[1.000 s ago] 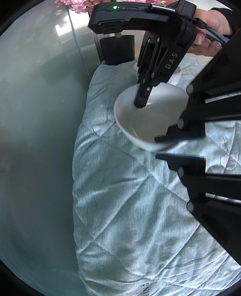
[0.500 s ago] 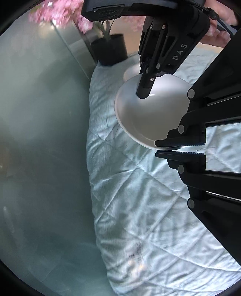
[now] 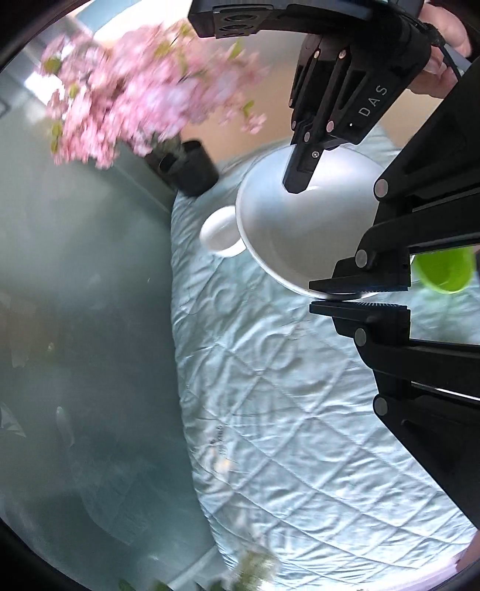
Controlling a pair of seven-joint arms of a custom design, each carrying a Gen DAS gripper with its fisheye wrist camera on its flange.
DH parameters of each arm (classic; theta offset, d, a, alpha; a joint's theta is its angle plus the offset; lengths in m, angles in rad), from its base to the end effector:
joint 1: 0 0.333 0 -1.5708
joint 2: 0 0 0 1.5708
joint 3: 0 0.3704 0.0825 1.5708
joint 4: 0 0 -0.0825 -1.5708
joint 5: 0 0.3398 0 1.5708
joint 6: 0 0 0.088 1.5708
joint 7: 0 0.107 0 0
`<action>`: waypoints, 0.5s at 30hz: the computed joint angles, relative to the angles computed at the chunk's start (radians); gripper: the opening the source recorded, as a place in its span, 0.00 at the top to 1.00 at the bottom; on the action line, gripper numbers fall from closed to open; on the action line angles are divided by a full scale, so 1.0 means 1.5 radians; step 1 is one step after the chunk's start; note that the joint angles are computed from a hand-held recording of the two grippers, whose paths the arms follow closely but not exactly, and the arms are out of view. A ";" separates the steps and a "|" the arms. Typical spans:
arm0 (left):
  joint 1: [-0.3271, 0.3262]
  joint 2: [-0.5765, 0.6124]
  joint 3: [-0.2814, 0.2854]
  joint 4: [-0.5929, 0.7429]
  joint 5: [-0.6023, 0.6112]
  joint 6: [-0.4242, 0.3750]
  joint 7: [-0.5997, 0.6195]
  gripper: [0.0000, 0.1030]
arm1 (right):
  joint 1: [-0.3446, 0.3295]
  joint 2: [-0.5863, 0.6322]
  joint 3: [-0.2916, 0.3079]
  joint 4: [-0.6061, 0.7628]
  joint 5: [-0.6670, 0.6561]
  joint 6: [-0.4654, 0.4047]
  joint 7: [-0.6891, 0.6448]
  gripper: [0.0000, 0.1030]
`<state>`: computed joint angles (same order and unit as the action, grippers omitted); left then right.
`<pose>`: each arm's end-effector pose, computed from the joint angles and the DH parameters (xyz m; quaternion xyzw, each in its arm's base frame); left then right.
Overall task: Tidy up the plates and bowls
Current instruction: 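Carry the large white bowl and lower it into the lime-green bowl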
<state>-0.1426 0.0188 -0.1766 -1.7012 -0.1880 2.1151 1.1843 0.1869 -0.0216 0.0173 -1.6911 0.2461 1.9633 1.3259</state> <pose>0.5295 -0.1829 0.6690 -0.7350 0.6430 -0.2152 0.0003 0.5218 0.1244 0.6787 -0.8155 0.5475 -0.0225 0.1864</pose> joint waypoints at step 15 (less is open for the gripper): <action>-0.038 -0.231 -0.066 -0.189 -0.003 -0.042 -0.094 1.00 | 0.039 -0.263 -0.042 -0.252 -0.002 -0.002 0.004 0.95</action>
